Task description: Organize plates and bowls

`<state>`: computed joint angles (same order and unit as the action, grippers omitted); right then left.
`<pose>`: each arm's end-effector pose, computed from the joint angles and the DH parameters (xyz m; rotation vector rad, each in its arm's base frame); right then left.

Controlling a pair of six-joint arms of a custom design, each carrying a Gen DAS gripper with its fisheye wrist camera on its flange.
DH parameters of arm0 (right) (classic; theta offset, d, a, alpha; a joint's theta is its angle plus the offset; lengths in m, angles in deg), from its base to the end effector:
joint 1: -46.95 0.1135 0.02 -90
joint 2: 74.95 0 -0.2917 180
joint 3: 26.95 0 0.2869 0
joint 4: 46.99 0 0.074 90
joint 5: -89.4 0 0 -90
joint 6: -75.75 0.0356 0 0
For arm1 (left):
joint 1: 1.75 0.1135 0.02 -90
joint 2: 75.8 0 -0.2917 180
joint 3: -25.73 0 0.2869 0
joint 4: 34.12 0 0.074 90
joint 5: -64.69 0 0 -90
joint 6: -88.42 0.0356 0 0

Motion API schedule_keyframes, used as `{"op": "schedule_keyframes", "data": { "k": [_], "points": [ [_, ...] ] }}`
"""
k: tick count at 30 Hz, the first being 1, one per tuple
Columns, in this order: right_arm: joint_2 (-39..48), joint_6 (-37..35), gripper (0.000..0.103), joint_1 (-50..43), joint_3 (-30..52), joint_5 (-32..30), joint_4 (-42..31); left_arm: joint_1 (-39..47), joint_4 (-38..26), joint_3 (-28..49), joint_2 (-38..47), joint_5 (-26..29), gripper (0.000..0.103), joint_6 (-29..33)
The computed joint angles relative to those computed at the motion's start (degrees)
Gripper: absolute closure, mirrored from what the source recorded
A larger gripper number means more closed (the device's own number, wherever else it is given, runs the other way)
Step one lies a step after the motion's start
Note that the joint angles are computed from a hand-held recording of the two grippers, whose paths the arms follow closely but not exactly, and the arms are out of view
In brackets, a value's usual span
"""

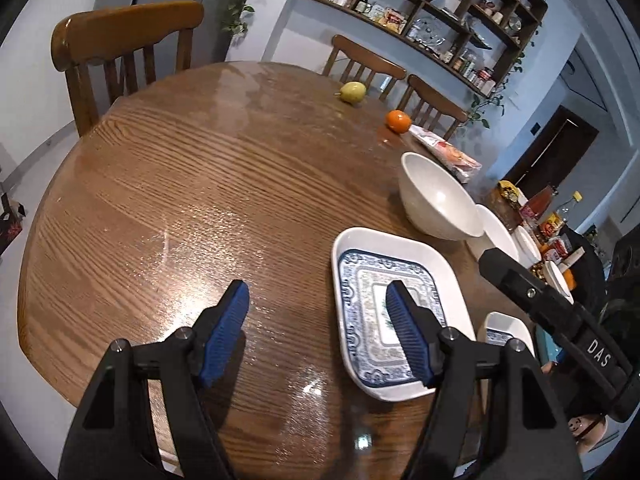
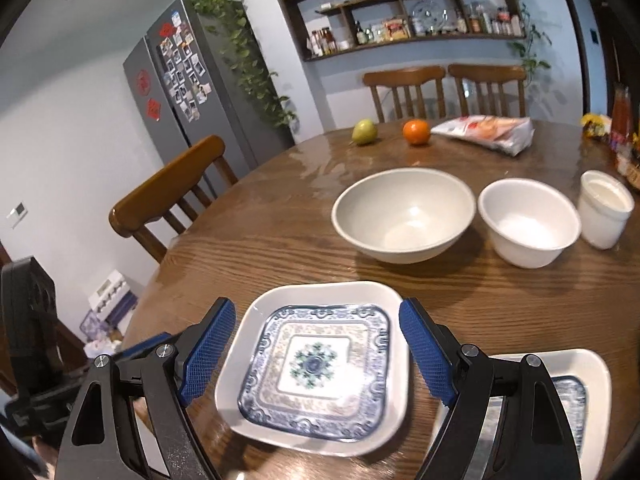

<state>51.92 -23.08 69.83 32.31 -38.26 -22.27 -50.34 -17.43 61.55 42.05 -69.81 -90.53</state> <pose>0.3409 0.1675 0.0120 -0.9403 2.0814 0.8851 0.1758 -0.1616 -0.0030 -0.9737 2.0607 -0.1262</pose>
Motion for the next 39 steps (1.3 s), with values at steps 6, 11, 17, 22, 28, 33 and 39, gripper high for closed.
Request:
{"op": "schedule_keyframes", "data": {
  "k": [6, 11, 17, 22, 28, 33, 39],
  "points": [
    [1.92, 0.45, 0.018, 1.04, 3.02, 1.48, -3.43, 2.05, 5.96, -0.46, 2.92, 3.64, 0.034, 2.68],
    [3.72, 0.92, 0.018, 1.19, 5.52, 2.03, -6.15, 2.58, 7.52, -0.39, 4.66, 4.92, 0.034, 2.68],
    [4.80, 0.80, 0.018, 1.13, 6.39, 1.52, -6.57, 4.02, 9.58, -0.32, 5.58, 7.01, 0.035, 5.03],
    [5.52, 1.28, 0.018, 1.27, 6.96, 1.85, -6.85, 3.73, 7.80, 0.69, 5.79, 6.87, 0.037, 5.48],
    [5.85, 1.36, 0.018, 1.08, 7.44, 2.04, -7.27, 4.01, 9.15, 0.31, 6.13, 7.17, 0.037, 6.25],
    [5.67, 1.42, 0.020, 1.09, 7.16, 2.42, -7.25, 4.38, 10.55, 0.75, 6.36, 8.03, 0.039, 7.92],
    [5.93, 1.17, 0.028, 0.75, 7.00, 2.74, -6.95, 4.71, 11.09, 1.73, 7.18, 8.36, 0.051, 9.32]
  ]
}}
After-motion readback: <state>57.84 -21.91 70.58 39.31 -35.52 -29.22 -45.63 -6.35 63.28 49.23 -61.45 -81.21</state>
